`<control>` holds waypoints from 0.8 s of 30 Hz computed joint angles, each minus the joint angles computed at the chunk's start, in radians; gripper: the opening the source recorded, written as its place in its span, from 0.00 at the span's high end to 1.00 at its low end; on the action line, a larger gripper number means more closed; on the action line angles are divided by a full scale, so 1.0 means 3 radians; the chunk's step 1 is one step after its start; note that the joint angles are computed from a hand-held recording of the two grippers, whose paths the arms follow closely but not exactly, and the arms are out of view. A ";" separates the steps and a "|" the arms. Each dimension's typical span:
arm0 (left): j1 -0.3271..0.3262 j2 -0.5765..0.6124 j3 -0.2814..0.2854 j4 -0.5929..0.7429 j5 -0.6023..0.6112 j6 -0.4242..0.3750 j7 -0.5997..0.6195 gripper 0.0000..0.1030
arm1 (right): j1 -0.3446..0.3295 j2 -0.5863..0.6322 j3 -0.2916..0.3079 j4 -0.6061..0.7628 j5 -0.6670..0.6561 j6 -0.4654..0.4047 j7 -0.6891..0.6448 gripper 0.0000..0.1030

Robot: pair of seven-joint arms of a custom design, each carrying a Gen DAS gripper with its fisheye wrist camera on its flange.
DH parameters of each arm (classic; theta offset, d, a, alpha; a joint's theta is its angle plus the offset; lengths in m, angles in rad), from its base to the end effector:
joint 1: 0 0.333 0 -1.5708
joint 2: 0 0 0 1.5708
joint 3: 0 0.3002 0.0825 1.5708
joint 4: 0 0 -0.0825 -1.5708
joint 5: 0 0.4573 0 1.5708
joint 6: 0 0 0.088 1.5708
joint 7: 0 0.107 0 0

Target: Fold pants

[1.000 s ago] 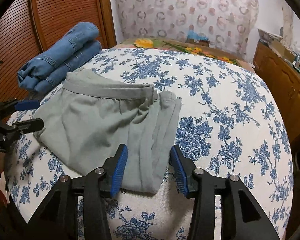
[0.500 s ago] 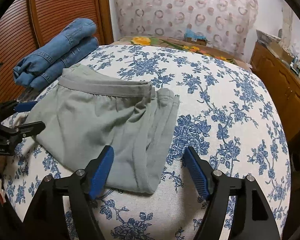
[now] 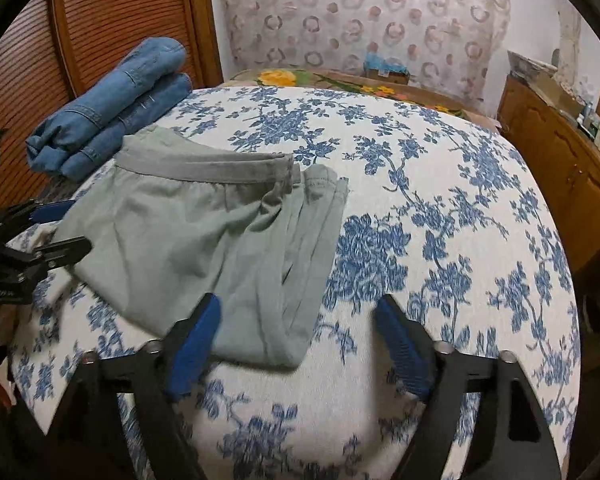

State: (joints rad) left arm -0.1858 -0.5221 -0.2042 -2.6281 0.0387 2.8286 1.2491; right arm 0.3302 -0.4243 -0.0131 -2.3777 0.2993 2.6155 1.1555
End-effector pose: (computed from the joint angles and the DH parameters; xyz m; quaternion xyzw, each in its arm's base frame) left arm 0.4579 -0.1884 0.4447 -0.6235 0.6975 -0.2889 0.2028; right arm 0.5166 0.1622 0.5151 -0.8141 0.4700 -0.1604 0.3011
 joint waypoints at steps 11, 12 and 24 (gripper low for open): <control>-0.0003 -0.0002 0.0004 0.0000 -0.0001 -0.0002 0.0002 0.17 | 0.0081 -0.0340 -0.0152 -0.0225 0.0335 -0.0206 -0.0344 0.74; -0.0003 -0.0002 0.0004 0.0000 -0.0001 -0.0002 0.0002 0.17 | 0.0078 -0.0351 -0.0148 -0.0243 0.0337 -0.0184 -0.0351 0.76; -0.0269 -0.0467 0.0207 -0.0311 -0.0265 -0.0031 0.0175 0.46 | 0.0134 -0.0436 -0.0176 -0.0396 0.0389 0.0046 -0.0412 0.80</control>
